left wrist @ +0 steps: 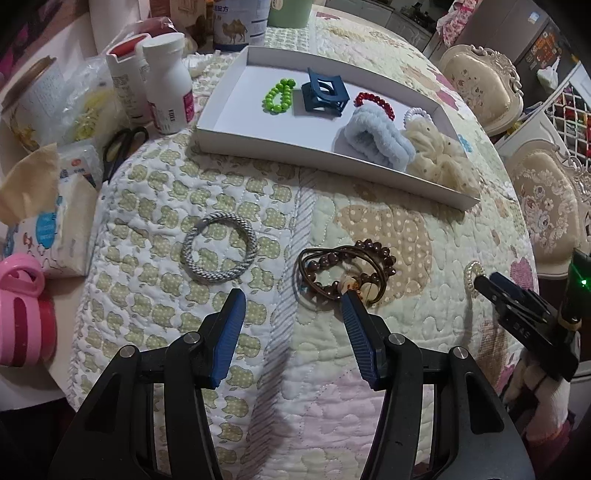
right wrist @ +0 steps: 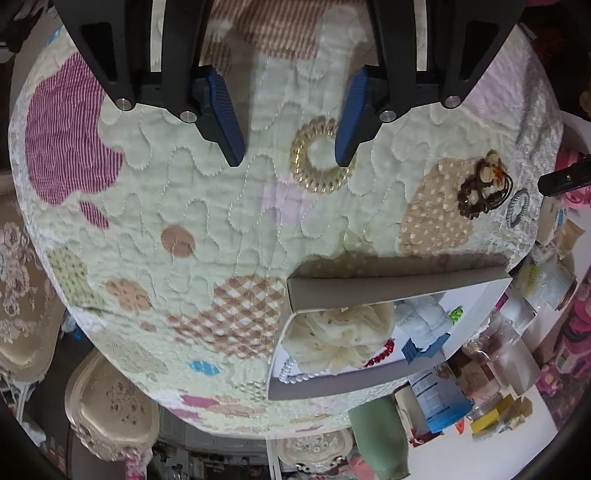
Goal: Organize jewelry
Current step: 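Grasp the brown bead hair tie with the left tool while the right tool grasps the gold coil tie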
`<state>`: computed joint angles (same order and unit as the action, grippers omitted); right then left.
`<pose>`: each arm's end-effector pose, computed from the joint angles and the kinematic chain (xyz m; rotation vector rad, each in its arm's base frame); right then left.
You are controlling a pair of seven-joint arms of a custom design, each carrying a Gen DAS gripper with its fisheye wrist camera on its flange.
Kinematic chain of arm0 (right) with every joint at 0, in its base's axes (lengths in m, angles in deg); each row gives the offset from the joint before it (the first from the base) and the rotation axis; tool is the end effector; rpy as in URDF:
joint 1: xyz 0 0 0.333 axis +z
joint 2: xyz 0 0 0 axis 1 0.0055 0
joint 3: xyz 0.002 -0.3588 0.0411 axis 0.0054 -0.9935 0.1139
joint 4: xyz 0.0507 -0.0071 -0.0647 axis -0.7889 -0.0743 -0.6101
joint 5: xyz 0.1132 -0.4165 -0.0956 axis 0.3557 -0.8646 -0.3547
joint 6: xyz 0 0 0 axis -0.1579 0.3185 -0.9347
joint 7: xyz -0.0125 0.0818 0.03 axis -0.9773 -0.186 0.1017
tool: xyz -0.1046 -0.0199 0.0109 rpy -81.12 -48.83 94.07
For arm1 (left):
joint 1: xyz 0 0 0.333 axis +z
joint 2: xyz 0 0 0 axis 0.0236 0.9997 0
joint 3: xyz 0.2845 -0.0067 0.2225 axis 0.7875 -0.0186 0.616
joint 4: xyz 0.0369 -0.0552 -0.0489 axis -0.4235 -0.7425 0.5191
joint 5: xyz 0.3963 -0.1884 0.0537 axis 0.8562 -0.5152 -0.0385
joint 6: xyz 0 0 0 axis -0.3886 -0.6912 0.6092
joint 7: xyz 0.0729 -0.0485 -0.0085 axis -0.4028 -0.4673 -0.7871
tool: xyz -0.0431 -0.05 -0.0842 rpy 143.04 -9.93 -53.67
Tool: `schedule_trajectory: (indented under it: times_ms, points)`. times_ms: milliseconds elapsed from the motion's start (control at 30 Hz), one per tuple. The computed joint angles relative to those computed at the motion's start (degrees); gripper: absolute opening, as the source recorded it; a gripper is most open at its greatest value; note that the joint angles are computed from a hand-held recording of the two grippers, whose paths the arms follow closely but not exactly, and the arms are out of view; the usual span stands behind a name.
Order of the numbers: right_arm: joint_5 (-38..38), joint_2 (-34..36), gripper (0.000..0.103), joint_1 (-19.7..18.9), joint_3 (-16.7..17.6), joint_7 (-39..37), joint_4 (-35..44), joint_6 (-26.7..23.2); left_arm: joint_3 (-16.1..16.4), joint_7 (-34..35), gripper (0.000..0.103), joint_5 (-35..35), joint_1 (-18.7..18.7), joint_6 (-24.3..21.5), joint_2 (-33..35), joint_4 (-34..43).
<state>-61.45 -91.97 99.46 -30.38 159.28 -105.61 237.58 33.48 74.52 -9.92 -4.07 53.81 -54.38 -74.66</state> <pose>0.5063 0.1701 0.4193 -1.7093 2.0724 -0.3899 0.5838 -0.1378 0.4714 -1.8927 2.3517 -0.5799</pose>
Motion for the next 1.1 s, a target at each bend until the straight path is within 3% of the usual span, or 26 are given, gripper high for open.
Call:
schedule_trajectory:
  times_ms: [67, 267, 500, 967, 1100]
  points:
    - [-2.4, 0.7, 0.035, -0.5, 0.5, 0.8, 1.0, -1.2, -0.1, 0.3, 0.054, 0.1, -0.1, -0.1, 0.5, 0.4]
    - [-7.8, 1.5, 0.018, 0.0, 0.0, 1.9, 2.1, -2.0, -0.6, 0.7, 0.054, 0.5, 0.0, -1.2, 2.3, 1.9]
    - [-4.0, 1.1, 0.017, 0.4, -0.8, 0.5, 0.7, 0.7, -1.5, 4.7, 0.054, -1.6, -0.7, -2.8, 1.7, 0.9]
    - [-1.2, 1.0, 0.017, 0.3, -0.7, -2.0, 0.5, 1.1, -2.9, -1.3, 0.054, 2.9, -2.5, 2.2, 4.4, 0.7]
    - [-0.8, 0.9, 0.017, 0.2, -0.7, -2.5, 0.4, 1.2, -3.3, 0.5, 0.050, 0.8, -2.4, 4.4, 4.6, -0.1]
